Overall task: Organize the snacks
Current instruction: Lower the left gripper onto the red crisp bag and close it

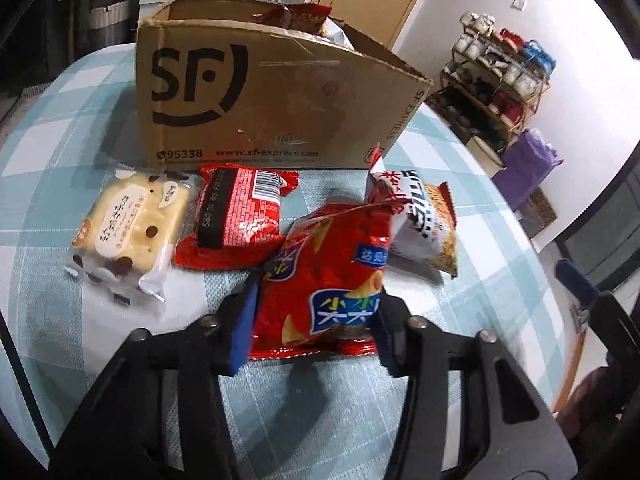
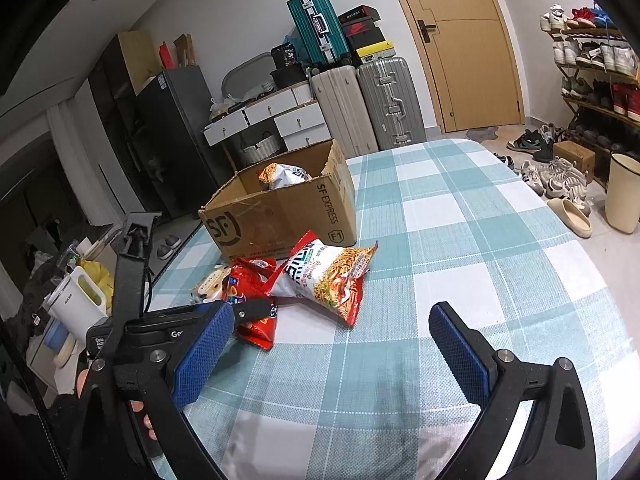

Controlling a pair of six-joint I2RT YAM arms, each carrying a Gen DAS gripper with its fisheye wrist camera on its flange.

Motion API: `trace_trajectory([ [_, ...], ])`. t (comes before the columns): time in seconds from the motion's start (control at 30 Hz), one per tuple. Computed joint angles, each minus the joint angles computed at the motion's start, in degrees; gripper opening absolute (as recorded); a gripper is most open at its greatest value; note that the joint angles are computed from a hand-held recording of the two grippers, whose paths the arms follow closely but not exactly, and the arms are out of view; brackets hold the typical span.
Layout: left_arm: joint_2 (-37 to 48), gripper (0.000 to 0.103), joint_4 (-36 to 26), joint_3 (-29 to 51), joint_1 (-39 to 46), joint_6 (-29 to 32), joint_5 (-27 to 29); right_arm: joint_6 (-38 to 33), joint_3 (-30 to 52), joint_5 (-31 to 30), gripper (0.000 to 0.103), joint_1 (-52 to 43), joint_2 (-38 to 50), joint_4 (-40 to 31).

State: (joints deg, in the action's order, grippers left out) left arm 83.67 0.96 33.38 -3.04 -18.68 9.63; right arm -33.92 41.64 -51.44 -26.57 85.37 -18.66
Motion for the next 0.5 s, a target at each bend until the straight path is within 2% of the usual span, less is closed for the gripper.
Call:
trace_trajectory([
  [0.2, 0.60, 0.043, 0.29, 0.45, -0.87, 0.03, -1.59, 0.18, -0.58, 0.30, 0.100, 0.61, -0.18, 0.22],
  [0.33, 1.27, 0.043, 0.65, 0.88, -0.11, -0.74, -0.56, 0.63, -0.54, 0.49, 0.100, 0.95, -0.05, 0.32],
  [0.5, -2.99, 0.043, 0.33, -2.38, 1.96, -0.17, 1.48, 0.64, -0.81, 1.09, 0.100, 1.36, -0.22, 0.52],
])
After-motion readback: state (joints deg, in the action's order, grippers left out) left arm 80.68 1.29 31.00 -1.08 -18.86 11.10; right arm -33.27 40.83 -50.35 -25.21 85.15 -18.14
